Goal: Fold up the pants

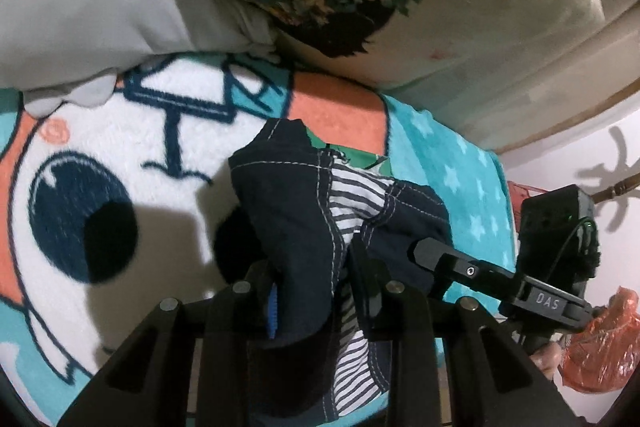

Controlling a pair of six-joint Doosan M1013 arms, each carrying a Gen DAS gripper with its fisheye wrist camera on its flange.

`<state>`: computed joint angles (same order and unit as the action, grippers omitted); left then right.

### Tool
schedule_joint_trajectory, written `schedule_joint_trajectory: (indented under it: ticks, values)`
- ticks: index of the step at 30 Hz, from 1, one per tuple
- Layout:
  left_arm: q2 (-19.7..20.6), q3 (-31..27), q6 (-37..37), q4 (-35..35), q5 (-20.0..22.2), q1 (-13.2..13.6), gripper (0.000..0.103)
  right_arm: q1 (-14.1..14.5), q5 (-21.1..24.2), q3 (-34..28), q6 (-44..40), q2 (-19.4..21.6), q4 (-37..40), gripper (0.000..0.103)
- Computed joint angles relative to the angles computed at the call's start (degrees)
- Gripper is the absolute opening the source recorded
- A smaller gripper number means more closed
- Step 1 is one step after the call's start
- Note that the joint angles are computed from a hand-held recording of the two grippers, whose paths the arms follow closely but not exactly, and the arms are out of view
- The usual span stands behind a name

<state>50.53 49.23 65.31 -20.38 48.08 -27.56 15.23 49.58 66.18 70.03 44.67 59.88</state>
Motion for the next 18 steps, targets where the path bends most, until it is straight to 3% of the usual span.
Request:
schedule_joint_trajectory:
  ticks: [4, 9, 13, 18]
  values:
    - [0.8, -0.9, -1.4, -0.4, 0.3, 0.3, 0.027, -0.1, 1.6, -3.0, 1.2, 1.4, -0.6, 0.028]
    - [1.7, -1.8, -4.4, 1.8, 1.9, 0.5, 0.028, 0.2, 2.4, -5.3, 3.0, 2.5, -4.3, 0.031]
    - [2.2, -2.1, -6.5, 3.8, 3.1, 0.7, 0.029, 0.3, 0.2, -4.9, 5.7, 2.6, -7.6, 0.059]
    - [3.4, -2.7, -7.5, 4.9, 4.2, 0.8, 0.038, 0.3, 1.9, -6.6, 6.6, 4.0, -8.0, 0.062]
